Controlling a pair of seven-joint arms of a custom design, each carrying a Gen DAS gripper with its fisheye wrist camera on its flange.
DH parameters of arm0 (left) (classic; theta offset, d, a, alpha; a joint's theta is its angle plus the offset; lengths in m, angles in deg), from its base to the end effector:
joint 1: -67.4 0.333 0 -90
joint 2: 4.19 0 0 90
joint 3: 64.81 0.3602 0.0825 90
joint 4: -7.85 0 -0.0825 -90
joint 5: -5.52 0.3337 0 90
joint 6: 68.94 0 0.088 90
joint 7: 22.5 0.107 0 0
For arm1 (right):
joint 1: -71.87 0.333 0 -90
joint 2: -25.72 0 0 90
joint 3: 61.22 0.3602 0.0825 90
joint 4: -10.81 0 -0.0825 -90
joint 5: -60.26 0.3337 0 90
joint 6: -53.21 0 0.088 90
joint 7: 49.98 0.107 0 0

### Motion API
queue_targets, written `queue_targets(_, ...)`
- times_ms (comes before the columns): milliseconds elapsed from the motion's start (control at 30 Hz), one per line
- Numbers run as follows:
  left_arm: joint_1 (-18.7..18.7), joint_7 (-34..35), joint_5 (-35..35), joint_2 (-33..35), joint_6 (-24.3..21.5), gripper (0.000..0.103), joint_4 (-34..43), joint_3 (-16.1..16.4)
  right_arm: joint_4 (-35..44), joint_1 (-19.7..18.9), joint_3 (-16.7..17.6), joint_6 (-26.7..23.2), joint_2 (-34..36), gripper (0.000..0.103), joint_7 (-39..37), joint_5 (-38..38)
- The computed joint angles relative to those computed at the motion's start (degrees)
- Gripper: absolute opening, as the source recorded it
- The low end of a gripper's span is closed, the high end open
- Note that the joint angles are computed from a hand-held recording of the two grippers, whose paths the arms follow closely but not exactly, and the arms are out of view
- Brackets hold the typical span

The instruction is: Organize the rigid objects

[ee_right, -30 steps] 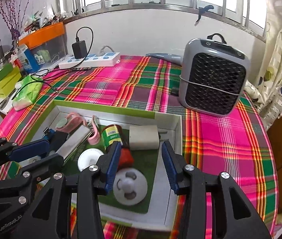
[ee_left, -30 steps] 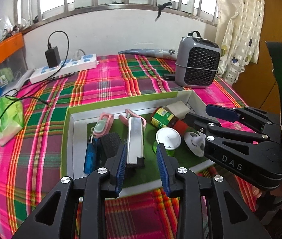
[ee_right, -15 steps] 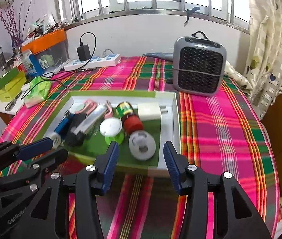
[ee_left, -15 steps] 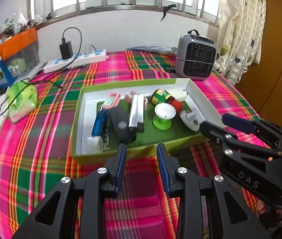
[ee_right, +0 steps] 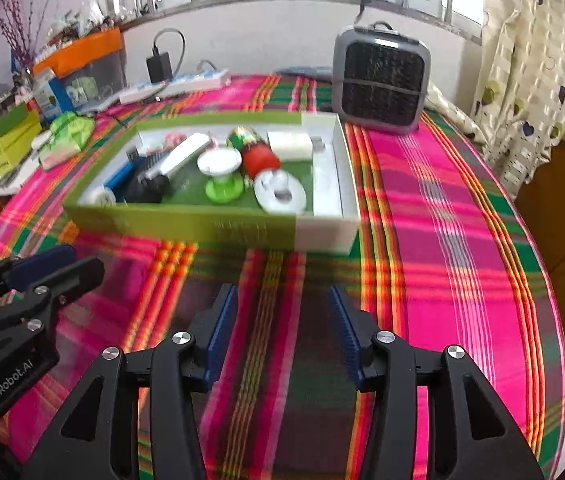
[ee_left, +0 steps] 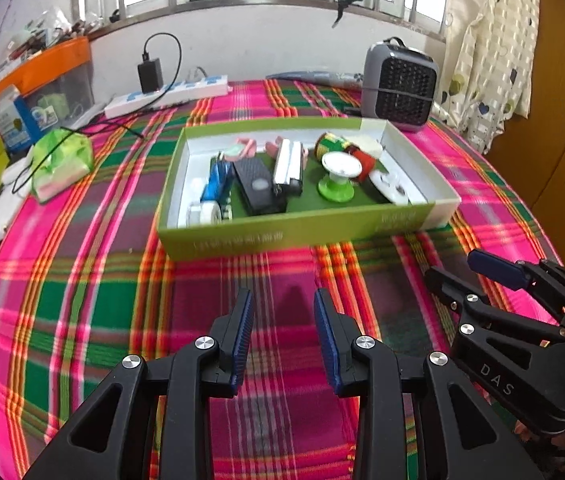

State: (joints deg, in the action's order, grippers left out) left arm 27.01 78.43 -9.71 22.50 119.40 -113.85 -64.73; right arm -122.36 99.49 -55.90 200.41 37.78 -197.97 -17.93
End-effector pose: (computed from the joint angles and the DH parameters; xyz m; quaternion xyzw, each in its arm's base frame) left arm 0.4854 -0.3766 0.3494 -0.4314 0.8358 -0.3057 0.1481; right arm 0.4076 0.2816 0.3305 -0.5293 0.7756 -0.2798 0.1999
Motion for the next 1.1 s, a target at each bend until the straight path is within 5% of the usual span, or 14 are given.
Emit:
queue_targets(400, -2.6, -0.8, -1.0, 0.7, -0.3, 0.03, -1.0, 1.7, -1.1, 1.2, 0.5, -2.7, -0.2, 0.049, -1.2, 5.3)
queue_targets(733, -5.9, -2.5, -2.1, 1.7, 0.9, 0.033, -0.4, 4.9, -2.2, 0.6, 0.2, -1.1, -0.7, 0.06, 1.7, 5.0)
queue_targets(900, -11.5, -2.3, -2.6, 2.2, 0.2, 0.036, -0.1, 10.4, -2.3, 0.5, 0.2, -0.9, -0.7, 0.06, 2.0, 4.7)
queue_targets(1100, -7.6, -1.8, -2.2, 1.8, 0.3, 0.042, -0.1, 6.4, -2.3, 0.4, 0.2, -0.9, -0.7, 0.061, 2.0, 4.7)
